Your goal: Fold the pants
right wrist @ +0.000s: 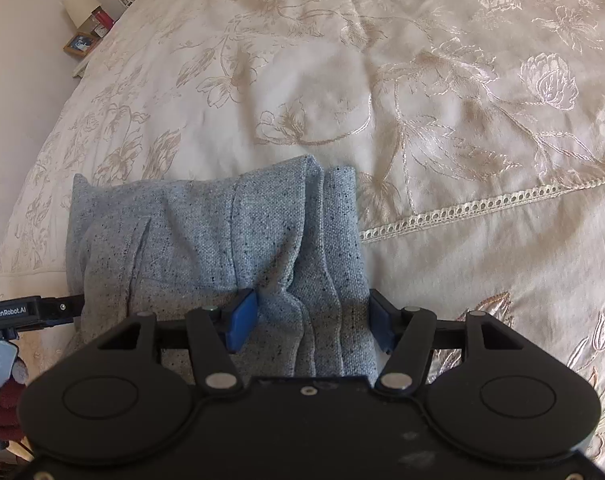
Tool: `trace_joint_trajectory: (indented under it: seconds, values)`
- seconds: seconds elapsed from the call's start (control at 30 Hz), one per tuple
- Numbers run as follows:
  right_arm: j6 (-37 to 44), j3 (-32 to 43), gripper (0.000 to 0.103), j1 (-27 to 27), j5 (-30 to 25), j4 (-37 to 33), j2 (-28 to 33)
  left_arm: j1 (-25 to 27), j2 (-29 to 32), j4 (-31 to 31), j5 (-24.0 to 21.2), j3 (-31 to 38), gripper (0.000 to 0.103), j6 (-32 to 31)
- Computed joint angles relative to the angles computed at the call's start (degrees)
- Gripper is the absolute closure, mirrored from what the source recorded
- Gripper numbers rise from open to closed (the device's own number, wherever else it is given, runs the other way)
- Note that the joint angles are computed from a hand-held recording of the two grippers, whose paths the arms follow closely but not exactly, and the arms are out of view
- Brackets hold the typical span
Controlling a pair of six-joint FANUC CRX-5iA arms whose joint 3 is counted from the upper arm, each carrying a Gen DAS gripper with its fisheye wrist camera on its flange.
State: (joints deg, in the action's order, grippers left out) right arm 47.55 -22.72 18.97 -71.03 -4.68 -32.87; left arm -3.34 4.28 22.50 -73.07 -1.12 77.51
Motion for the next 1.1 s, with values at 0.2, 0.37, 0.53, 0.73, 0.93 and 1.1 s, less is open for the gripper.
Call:
trace_joint_trajectory:
  seconds: [0.2,0.37,0.53,0.73,0.93,1.1]
  values:
    - [-2.3,1.4,0.084,2.7,-2.4,1.6,-2.6,-1.9,-3.1,-2.2,0.0,0.6,0.079,-2.3]
    - [-7.7,2.6,0.087,13.7,-5.4,11.4,-5.5,-1.9,-7.7,-2.4,1.7,-0.1,0.083,-2.4]
    - [-7.9,5.9,0.088,18.8,-5.9,16.1,-4.4,-1.2,-9.4,-2.4,3.6,2.2,0.084,-2.2]
    - [0.3,13.7,0.088,11.3,0.6,12.2,4.7,1.1,-2.5,-2.4,2.4,12.3,0.083,-0.6]
    - [1.4,20.6,0.080,8.3,3.9,15.7,18.3,-1.6,8.5,-15.9,-1.8,27.4,0.070,10.6]
    - [-0.3,22.5,0.080,10.3,-1.1,22.9,24.2,-0.6,11.3,-19.6,-6.8,30.6,0.078,17.2]
